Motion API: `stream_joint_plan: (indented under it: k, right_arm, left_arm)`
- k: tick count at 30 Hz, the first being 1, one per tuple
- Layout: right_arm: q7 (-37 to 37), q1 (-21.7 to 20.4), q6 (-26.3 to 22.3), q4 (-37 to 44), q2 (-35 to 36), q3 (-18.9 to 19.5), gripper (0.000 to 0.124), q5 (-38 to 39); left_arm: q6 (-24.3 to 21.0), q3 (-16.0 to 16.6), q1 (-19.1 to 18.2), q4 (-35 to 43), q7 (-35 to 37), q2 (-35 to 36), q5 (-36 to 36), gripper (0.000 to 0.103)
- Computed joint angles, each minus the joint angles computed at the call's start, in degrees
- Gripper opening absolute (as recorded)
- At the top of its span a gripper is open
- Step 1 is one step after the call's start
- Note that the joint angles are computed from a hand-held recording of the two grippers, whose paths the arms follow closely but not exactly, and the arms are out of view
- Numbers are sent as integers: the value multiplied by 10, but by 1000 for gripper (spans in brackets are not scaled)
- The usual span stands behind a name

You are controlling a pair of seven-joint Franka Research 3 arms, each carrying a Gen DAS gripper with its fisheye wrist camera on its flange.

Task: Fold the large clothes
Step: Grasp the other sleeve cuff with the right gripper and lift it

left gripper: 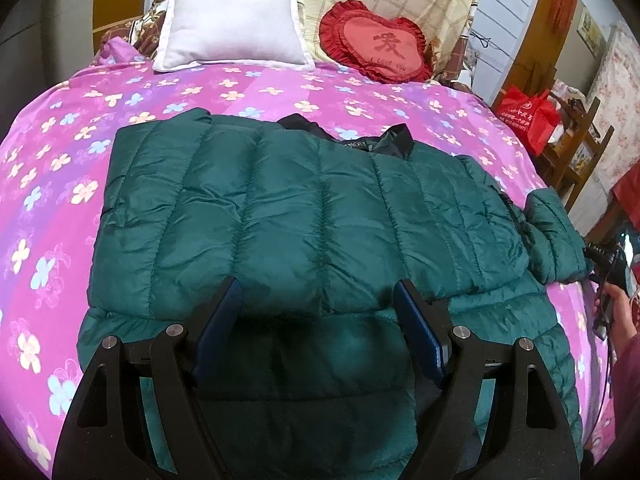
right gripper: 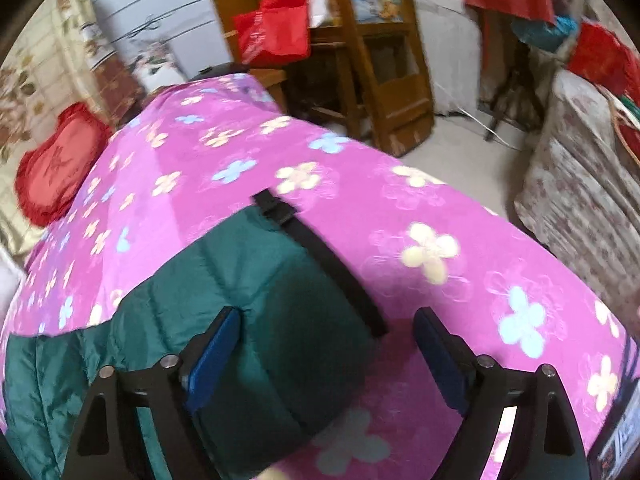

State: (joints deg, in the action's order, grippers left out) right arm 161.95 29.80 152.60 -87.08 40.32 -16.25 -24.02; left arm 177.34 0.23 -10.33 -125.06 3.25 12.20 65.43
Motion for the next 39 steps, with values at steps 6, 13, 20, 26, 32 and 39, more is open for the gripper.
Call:
stream_joint_plan:
  k: [6,13,20,26,32,39]
  right_arm:
    - [-49,-5,14,-1,-8,20,24,8]
    - [2,52,43,-61,-84,-33,22,-72]
    - [36,51,58,-69,-138,-3,22,-157]
    - [-42,37,65,-20,-136,58,22,-146]
    - [-162,50,69,68,-93,99,22,-77]
    - [-335,54,27,253,27,177,22,51]
  left_arm:
    - [-2,2,-1,1,-4,0,3,79]
    - [-54,-13,9,-6,-6,-14,-12,79]
    - [-82,-26,20,-14,-3,-25,-21,79]
    - [-83,-33,26,-18,-1,-30,-20,79]
    - [-79,-35,34,-26,-23,-46,-1,79]
    - [-69,-37,51,-38,-44,-58,9,79]
